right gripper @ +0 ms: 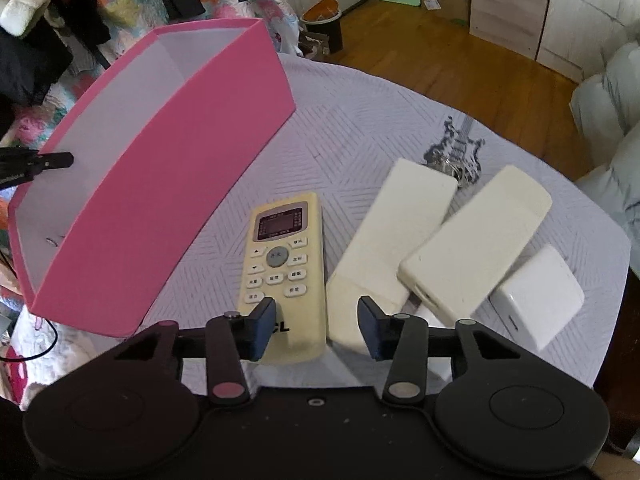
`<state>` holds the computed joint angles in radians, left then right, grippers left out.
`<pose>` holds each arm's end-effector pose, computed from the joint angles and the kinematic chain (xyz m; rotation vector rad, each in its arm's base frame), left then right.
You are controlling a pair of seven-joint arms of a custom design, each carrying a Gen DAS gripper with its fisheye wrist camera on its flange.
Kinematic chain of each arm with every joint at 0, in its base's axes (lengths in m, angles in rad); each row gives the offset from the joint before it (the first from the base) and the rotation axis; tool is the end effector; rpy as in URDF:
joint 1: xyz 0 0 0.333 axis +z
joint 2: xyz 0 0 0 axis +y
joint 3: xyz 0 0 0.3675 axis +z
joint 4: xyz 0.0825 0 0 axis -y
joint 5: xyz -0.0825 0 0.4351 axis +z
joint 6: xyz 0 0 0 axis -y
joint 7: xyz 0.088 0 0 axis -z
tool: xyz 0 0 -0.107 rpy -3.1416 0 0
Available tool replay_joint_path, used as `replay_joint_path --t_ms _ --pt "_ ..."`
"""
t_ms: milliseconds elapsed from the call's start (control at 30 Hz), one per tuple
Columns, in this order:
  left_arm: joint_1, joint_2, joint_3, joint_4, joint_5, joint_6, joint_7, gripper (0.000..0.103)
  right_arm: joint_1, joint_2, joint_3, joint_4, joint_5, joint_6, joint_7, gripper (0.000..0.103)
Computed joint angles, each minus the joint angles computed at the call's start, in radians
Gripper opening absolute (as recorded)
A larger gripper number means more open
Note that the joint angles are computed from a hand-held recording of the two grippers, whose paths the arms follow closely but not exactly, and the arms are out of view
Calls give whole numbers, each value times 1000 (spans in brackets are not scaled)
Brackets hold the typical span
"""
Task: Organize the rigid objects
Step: 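Grasp the yellow TCL remote with the right gripper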
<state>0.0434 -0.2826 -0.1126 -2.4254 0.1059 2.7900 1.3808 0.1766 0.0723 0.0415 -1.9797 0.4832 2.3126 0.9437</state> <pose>0.5204 -0.0441 0.5091 -1.8673 1.8167 -0.6070 0.6292 0.1481 0.4867 -2.3361 1.2908 0.0082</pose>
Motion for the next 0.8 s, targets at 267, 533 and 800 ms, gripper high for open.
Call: replay_joint_path --t_ms 267,533,800 --pt "-12 -2 16 -15 -42 32 15 2 38 11 27 11 -67 56 -61 75" --pt "-33 0 35 -20 -107 48 54 3 90 75 39 27 -266 165 67 61" --pt "-26 -3 28 -26 -123 60 65 4 82 5 51 -53 -157 282 90 61"
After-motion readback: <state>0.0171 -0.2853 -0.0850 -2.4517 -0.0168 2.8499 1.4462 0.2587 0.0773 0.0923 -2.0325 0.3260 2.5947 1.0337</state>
